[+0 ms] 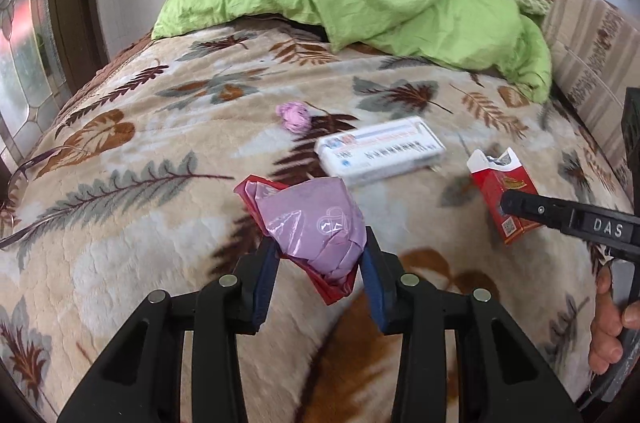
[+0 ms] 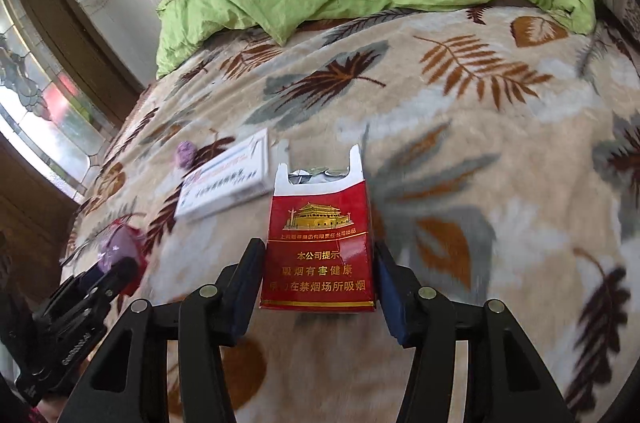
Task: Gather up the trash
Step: 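Hold the wrapper and cigarette pack lifted above the bed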
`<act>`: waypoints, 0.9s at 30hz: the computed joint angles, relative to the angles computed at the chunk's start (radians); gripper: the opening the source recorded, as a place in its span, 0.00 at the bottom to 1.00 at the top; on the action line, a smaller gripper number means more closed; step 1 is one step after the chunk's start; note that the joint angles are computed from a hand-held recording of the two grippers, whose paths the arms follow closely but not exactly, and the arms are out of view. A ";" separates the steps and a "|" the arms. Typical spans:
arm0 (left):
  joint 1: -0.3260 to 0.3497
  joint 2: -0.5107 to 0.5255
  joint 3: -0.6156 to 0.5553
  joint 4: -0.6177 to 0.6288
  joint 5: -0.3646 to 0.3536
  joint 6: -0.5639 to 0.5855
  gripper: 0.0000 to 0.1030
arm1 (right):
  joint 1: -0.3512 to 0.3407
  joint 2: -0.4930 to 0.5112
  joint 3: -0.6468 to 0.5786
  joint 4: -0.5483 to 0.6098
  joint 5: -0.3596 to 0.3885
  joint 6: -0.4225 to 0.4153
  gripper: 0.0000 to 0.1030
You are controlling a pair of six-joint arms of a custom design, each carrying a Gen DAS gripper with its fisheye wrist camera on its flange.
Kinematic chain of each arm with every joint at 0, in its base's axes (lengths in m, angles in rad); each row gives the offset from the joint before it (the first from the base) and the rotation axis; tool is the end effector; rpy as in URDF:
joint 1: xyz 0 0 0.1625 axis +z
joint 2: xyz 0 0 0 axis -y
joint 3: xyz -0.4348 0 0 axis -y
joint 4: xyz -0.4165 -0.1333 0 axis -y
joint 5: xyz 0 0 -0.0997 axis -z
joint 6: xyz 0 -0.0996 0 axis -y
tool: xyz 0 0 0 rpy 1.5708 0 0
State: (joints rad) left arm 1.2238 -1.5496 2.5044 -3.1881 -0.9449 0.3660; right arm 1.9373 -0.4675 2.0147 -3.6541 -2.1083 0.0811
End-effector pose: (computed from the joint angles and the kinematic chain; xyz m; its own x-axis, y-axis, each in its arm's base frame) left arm 0.0516 -0.4208 0.2549 -0.7301 0.2063 -0.6514 0.5670 0.7150 -0.4091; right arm 0.2658 -0.4629 -0.0806 -0.9177 0.0016 0.3973 -0.2345 0.8051 -0.5448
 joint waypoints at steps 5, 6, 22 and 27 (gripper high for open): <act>-0.080 -0.097 0.101 0.055 0.038 -0.026 0.37 | 0.063 0.001 0.099 -0.091 -0.035 0.040 0.55; -0.102 -0.127 0.125 0.080 0.049 -0.040 0.37 | 0.075 -0.002 0.120 -0.111 -0.033 0.057 0.55; -0.459 -0.662 0.306 0.689 0.221 -0.333 0.37 | 0.260 -0.041 0.309 -0.221 -0.114 0.223 0.56; -0.527 -0.770 0.311 0.842 0.251 -0.398 0.37 | 0.296 -0.052 0.340 -0.239 -0.138 0.262 0.56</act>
